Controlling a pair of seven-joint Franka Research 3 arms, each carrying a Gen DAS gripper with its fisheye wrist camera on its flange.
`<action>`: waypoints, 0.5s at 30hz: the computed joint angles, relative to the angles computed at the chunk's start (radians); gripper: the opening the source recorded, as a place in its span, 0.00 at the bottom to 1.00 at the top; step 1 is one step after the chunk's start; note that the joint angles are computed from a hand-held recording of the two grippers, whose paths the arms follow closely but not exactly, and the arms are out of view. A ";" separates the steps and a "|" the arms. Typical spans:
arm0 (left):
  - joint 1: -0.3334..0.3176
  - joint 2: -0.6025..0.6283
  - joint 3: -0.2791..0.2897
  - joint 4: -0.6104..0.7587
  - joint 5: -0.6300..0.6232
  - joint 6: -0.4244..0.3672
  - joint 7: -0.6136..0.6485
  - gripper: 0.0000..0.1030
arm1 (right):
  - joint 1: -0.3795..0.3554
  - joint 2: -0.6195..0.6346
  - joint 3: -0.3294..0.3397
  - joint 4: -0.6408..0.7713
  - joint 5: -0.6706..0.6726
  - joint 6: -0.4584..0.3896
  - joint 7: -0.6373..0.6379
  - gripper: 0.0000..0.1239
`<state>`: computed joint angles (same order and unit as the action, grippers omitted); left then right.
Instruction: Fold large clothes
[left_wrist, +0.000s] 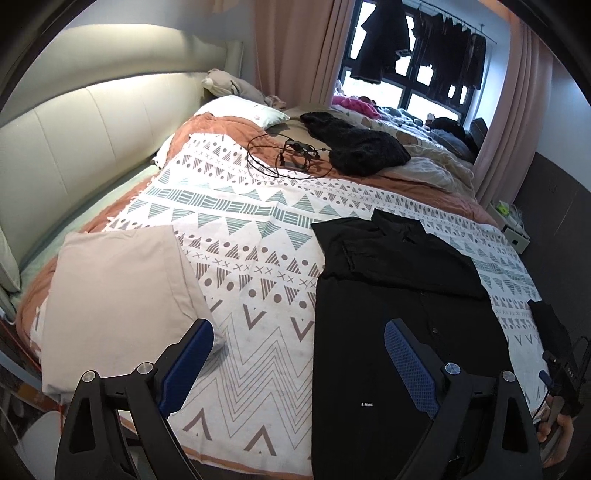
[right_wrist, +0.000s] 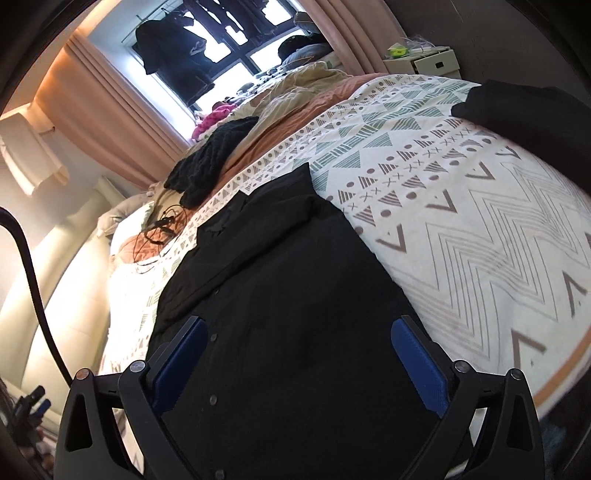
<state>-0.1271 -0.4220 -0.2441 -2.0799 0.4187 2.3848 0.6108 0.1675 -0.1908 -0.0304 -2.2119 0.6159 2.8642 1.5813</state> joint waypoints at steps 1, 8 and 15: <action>-0.003 -0.026 0.001 -0.023 -0.004 0.004 -0.009 0.92 | -0.002 -0.033 0.003 -0.033 -0.004 0.001 0.003 0.81; -0.032 -0.212 -0.008 -0.195 -0.043 0.053 -0.069 0.92 | -0.026 -0.238 0.011 -0.213 -0.063 0.027 0.044 0.81; -0.072 -0.352 -0.031 -0.332 -0.089 0.107 -0.137 0.92 | -0.071 -0.440 0.002 -0.342 -0.144 -0.055 0.078 0.81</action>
